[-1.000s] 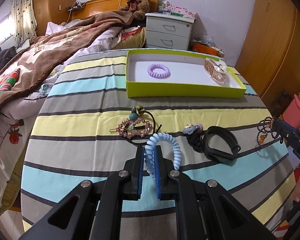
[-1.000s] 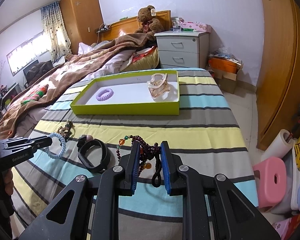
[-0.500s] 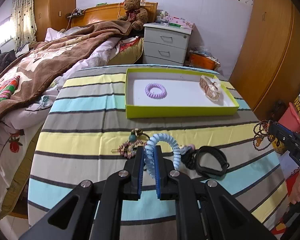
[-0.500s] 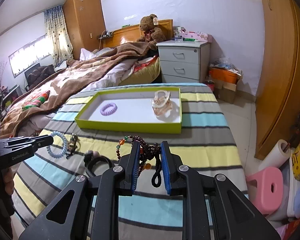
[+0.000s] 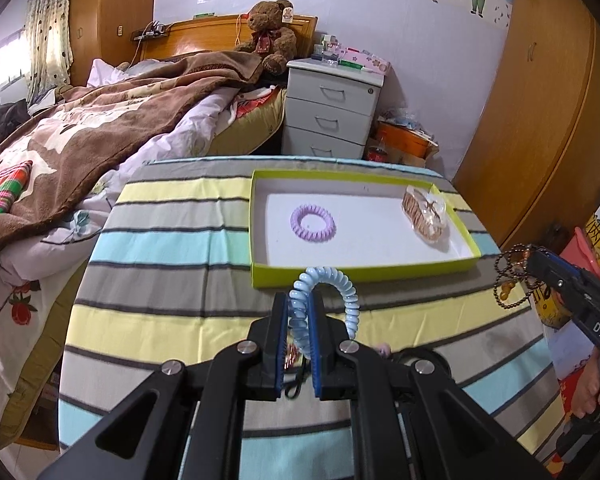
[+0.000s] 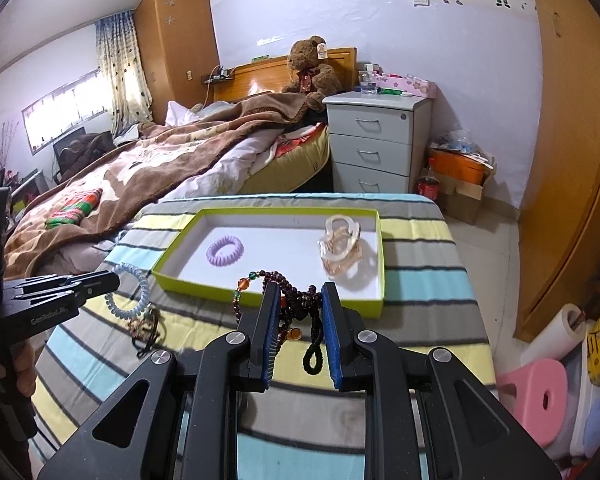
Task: Organize jewelry
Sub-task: 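Carry the blue coil with the left tool while the right tool carries the beaded bracelet to the box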
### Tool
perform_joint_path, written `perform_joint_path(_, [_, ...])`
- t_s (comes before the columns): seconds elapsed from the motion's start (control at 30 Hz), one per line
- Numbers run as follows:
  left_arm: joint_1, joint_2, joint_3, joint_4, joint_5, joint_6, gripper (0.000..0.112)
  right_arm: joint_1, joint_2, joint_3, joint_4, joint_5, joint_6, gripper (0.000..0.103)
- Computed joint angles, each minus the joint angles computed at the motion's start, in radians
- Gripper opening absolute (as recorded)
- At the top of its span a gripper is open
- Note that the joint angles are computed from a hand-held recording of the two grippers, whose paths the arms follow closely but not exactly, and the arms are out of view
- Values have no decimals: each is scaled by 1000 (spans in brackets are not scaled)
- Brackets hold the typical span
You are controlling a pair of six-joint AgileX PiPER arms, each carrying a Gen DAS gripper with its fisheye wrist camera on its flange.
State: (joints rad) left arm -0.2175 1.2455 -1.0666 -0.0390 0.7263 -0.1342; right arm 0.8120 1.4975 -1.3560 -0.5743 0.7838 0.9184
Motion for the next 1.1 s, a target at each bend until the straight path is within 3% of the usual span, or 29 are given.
perform_joint_path(0.47, [60, 182, -154, -80, -20, 93, 10, -111, 247, -306, 145, 24, -220, 21])
perform_joint_path(0.93, [84, 353, -260, -112, -19, 112, 10, -198, 561, -710, 358, 151, -430, 21])
perform_joint_path(1.1, [88, 380, -266, -110, -22, 109, 10, -229, 684, -887, 458, 242, -491, 21])
